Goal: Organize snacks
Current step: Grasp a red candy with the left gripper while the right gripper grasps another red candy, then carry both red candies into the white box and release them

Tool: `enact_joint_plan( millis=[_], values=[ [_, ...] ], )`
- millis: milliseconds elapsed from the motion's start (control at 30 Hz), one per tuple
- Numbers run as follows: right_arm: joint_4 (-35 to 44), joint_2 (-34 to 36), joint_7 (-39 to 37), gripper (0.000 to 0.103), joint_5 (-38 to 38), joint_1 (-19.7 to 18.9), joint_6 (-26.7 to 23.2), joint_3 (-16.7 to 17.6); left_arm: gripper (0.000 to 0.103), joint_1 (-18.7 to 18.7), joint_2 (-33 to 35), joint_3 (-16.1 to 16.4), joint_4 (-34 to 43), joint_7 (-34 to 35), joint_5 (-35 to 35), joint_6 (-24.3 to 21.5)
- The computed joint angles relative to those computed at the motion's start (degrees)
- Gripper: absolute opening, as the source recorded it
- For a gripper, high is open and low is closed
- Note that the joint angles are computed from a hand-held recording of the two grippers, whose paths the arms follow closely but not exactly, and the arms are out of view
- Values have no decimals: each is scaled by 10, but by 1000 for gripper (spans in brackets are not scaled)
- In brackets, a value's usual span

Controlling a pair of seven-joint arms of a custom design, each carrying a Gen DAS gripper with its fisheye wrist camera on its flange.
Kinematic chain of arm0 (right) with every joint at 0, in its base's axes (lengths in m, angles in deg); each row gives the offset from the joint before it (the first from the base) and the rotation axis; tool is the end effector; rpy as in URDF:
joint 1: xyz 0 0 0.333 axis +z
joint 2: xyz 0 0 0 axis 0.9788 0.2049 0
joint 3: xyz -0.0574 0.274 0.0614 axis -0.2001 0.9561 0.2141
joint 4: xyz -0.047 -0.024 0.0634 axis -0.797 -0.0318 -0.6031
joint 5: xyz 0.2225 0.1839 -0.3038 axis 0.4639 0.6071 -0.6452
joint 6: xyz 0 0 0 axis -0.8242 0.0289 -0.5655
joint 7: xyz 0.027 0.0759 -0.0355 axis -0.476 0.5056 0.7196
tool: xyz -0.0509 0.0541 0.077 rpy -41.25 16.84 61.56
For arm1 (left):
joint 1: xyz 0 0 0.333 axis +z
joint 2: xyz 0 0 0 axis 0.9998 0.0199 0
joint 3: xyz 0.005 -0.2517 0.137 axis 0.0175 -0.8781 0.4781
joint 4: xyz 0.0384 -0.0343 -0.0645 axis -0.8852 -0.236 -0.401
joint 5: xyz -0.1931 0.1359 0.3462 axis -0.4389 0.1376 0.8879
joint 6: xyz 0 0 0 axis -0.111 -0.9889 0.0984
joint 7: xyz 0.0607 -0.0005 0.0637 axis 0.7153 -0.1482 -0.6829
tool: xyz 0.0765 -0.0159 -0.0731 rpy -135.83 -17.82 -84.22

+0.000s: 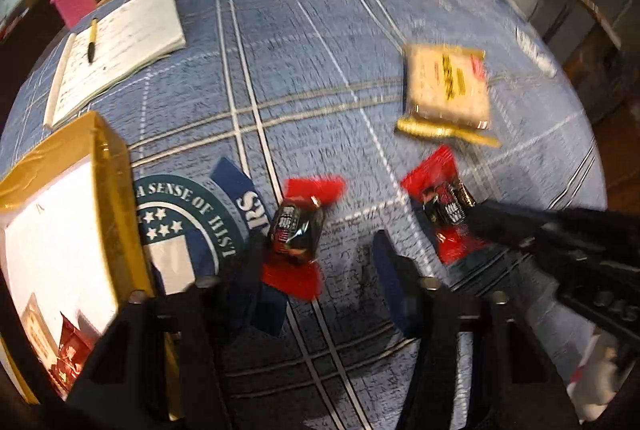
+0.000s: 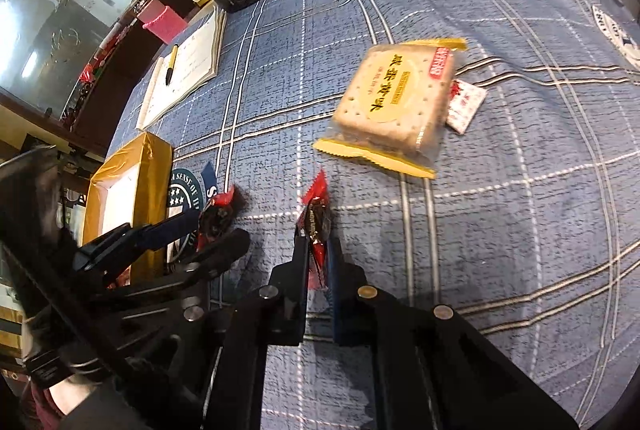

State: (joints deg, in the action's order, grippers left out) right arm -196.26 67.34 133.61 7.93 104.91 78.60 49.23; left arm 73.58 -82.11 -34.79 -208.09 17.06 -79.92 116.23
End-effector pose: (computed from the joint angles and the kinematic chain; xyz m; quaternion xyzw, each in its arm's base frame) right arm 0.4460 0.3462 0.4701 -0.6635 0.6999 0.0193 0.2637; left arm 0.4642 -0.1997 0.4649 -0.5713 0.7992 -0.1681 0.0812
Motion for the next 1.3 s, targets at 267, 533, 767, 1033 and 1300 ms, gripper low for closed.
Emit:
enact_joint_plan(
  millis=[267,533,767,1033,1300],
  values=[
    [-11,-23,13,5,-51,-4,-11,11,33,-3,-41,1,-30,-36,11,18],
    [-16,-35,-6,5,-51,1,-17,12,33,-12,-128,12,-79,-93,-6,42],
    [0,-35,-38,5,-56,10,-27,18,33,-8,-225,11,-137,-167,11,41],
    [45,-9,-103,5,-36,39,-31,26,33,26,-353,7,-209,-274,68,-26],
    [110,40,-162,5,-16,78,-32,41,33,58,-474,20,-268,-330,114,-107]
  ],
)
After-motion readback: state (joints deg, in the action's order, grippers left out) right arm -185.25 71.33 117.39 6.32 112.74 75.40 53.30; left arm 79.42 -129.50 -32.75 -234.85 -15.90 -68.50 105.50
